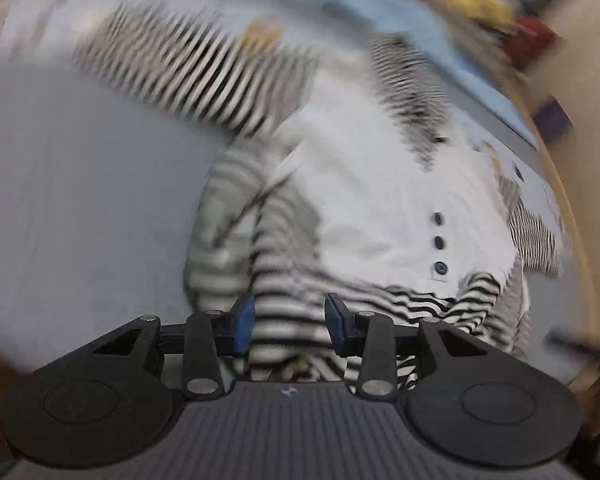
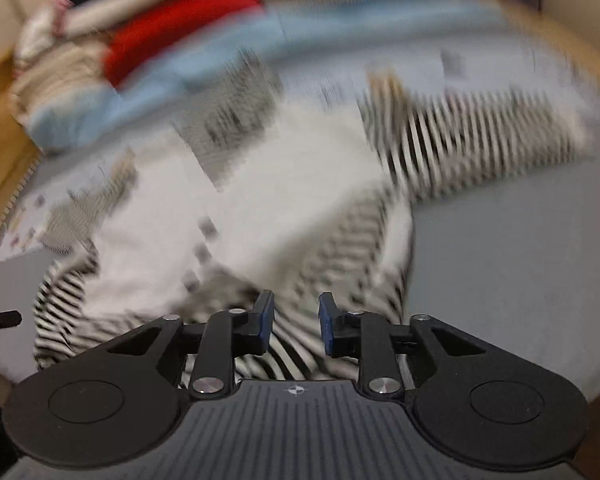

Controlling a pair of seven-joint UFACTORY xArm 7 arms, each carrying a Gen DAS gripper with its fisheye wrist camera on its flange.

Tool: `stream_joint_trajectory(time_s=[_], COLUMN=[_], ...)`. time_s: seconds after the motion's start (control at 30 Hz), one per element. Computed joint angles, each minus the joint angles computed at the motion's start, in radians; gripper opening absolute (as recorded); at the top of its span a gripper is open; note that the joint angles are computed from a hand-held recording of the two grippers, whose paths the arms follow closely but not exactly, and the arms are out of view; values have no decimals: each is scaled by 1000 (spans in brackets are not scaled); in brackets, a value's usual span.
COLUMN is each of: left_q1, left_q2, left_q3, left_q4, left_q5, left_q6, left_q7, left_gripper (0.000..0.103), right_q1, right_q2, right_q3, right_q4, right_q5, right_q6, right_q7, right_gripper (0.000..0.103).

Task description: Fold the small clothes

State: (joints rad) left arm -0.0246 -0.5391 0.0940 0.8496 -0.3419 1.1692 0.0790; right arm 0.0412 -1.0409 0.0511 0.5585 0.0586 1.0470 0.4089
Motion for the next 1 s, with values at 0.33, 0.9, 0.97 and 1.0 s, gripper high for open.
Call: stream_joint_trajectory(time_s=[0.33, 0.9, 0.97, 1.0], left_q1=[0, -61, -5, 11], left_q2=[81, -49, -30, -24], left_q3=[-38, 92, 9, -23], left_q4=[18, 46, 47, 44], left_q5=[49, -244, -91, -28], left_q6=[-2, 116, 104, 84], left_q7=[-43, 235, 150, 119], left_gripper=[50, 5, 5, 5], right_q1=[-8, -184, -193, -179], right_q2=[192, -223, -224, -203], right_q3=[-22, -136, -148, -142], right_q4=[-23, -39, -56, -47], right_q5=[41, 1, 5, -22], right_q6=[153, 45, 99, 144], right_q7=[29, 77, 81, 85], right_gripper=[35, 1, 1, 1])
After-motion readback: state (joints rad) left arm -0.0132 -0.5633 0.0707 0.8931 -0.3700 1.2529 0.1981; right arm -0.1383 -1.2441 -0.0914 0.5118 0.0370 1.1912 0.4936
